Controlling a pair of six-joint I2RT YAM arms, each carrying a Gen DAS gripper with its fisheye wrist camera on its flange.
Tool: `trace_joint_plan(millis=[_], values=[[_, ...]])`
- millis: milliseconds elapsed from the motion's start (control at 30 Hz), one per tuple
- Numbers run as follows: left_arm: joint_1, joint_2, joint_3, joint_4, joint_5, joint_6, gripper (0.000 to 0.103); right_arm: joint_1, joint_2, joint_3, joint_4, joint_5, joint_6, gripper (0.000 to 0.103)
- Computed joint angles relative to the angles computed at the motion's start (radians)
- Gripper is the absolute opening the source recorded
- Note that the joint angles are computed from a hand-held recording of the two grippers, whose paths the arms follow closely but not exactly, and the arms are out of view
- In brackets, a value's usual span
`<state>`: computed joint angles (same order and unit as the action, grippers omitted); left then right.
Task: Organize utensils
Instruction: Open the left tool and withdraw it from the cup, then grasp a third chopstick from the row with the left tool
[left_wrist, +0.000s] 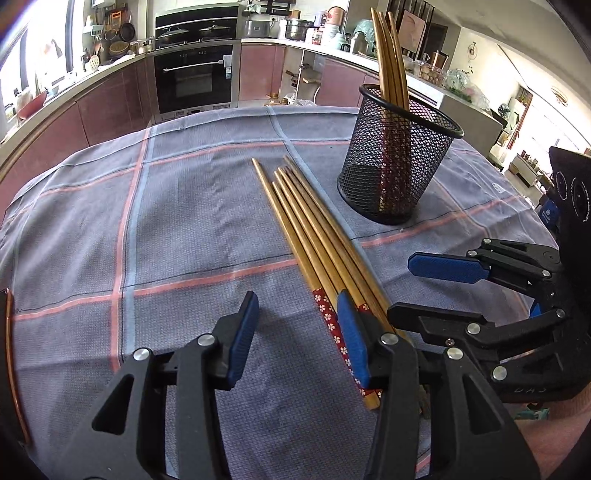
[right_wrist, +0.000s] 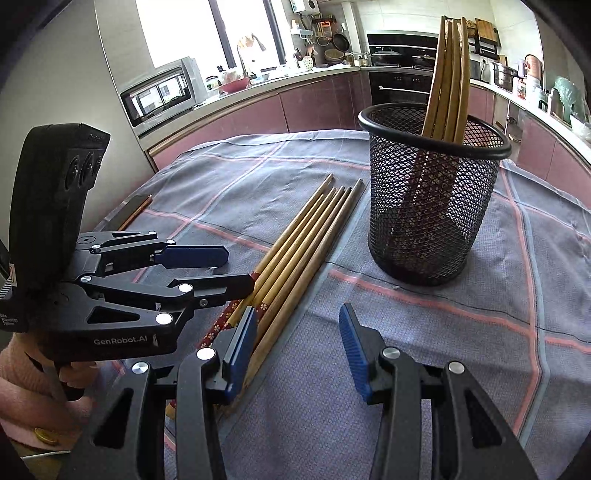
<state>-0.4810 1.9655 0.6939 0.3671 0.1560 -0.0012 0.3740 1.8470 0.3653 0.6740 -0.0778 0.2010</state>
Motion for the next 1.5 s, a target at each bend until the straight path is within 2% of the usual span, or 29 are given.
trace_joint_plan(millis=[367,900,1233,1367,1500], values=[[-0.007,0.000,-0.007,0.007,-0.019,0.000,0.045,0.029,0.031,0.040,-0.032,0.031,0.015,0.044],[-0.006,0.006,-0.005,0.005,-0.038,0.009,0.040,0.010,0.018,0.066,-0.099,0.042,0.001,0.041],[-0.011,0.035,0.057,-0.035,-0.055,0.006,0.026,-0.007,0.051,0.126,-0.130,0.036,0.002,0.031],[0.003,0.032,0.048,-0.028,-0.036,-0.014,0.015,-0.030,0.035,0.110,-0.132,-0.012,0.010,0.021],[0.027,0.023,0.031,-0.026,-0.002,-0.038,0.010,-0.044,0.011,0.094,-0.146,-0.028,0.015,0.018]])
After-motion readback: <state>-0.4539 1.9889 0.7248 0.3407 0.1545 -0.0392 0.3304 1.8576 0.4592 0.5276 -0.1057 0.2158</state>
